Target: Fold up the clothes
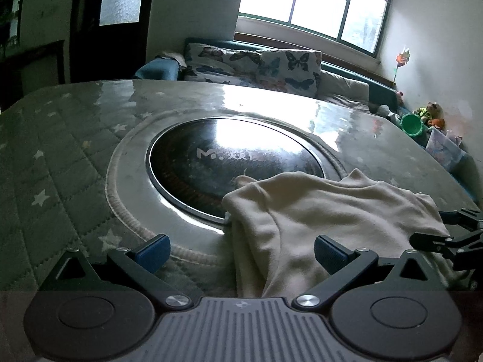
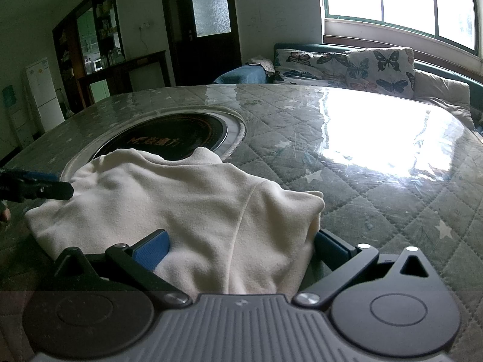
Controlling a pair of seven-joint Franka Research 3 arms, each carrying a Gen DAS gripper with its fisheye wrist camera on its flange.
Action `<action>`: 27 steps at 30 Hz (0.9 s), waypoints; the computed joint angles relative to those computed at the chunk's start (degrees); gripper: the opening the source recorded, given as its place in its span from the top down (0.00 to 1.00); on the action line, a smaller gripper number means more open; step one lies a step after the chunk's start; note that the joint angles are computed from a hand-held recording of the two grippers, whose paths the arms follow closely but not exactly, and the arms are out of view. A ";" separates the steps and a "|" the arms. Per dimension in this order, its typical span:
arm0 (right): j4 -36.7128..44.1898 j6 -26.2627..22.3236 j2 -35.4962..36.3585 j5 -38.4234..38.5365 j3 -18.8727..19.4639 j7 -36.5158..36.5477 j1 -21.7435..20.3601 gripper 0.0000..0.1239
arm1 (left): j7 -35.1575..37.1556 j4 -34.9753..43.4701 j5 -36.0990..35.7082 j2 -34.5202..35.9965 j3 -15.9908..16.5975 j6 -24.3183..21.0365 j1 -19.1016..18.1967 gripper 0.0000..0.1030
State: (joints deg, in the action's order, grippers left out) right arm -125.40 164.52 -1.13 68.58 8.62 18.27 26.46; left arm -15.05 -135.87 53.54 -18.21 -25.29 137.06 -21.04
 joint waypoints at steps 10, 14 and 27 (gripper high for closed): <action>-0.11 -0.17 -0.18 -0.07 -0.04 0.12 -0.04 0.17 | 0.25 -0.22 0.04 0.06 0.05 0.21 -0.13 0.00; -0.06 -0.49 -0.22 0.15 -0.12 0.10 -0.09 0.17 | 0.83 -0.35 0.17 0.08 0.41 1.47 -0.03 0.00; 1.40 -6.60 -0.19 2.62 -1.25 1.93 -1.89 0.17 | -0.25 -2.69 0.36 -2.67 1.04 6.90 1.68 0.04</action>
State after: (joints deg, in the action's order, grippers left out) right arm -124.01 157.92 -1.32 71.20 7.37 20.19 24.57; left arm -15.29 -138.56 53.90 -20.88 -24.24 143.97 -19.36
